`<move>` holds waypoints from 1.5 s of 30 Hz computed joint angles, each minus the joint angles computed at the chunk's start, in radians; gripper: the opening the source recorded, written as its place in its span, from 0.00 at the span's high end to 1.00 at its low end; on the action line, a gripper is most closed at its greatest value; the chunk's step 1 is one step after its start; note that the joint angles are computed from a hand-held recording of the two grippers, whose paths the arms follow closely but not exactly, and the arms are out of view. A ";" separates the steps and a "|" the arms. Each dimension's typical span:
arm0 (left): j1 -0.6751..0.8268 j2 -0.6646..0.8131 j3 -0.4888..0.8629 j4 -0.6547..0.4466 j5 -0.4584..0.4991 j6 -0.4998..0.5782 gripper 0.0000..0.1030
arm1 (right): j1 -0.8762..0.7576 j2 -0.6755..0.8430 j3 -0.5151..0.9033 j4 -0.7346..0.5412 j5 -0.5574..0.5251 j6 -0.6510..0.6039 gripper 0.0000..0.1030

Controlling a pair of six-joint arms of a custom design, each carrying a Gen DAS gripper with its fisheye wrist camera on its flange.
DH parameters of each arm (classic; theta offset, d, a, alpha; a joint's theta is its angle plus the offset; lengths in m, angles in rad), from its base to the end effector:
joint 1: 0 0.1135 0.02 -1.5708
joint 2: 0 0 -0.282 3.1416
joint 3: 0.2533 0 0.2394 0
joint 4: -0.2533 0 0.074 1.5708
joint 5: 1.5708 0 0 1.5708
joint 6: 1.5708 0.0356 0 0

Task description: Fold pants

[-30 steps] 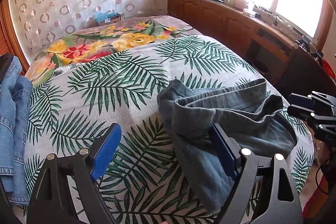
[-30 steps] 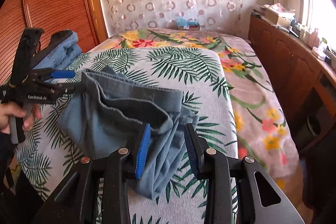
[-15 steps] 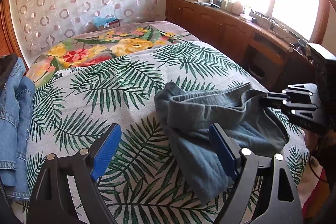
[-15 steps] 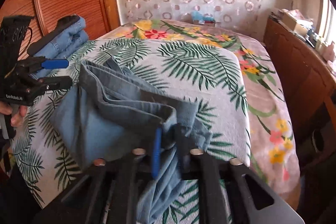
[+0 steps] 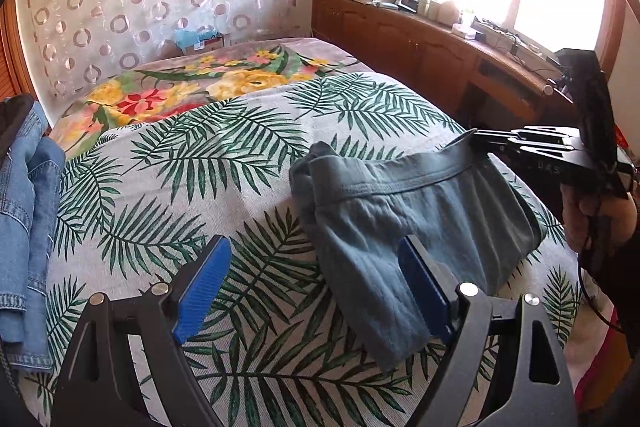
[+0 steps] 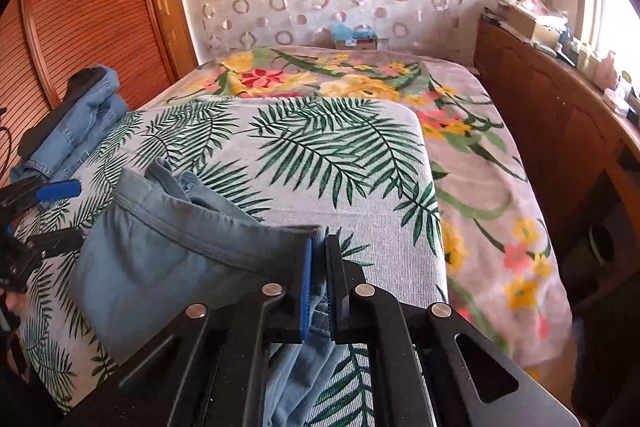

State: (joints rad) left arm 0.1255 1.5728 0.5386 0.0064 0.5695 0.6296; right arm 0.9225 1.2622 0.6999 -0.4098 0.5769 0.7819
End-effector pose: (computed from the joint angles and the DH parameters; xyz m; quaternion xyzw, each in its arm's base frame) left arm 0.2448 0.0115 0.1380 0.3035 0.8766 -0.1567 0.3390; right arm 0.1489 0.1644 0.2236 0.0193 0.9197 0.0339 0.3907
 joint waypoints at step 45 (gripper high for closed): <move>0.025 0.035 -0.138 0.056 -0.040 0.117 0.16 | 0.708 -0.135 -0.026 -0.591 0.253 0.861 0.99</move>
State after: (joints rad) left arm 0.1509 1.6082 0.4009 0.0623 0.5292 0.7463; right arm 1.6302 1.1271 0.6739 -1.0006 0.8295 1.6428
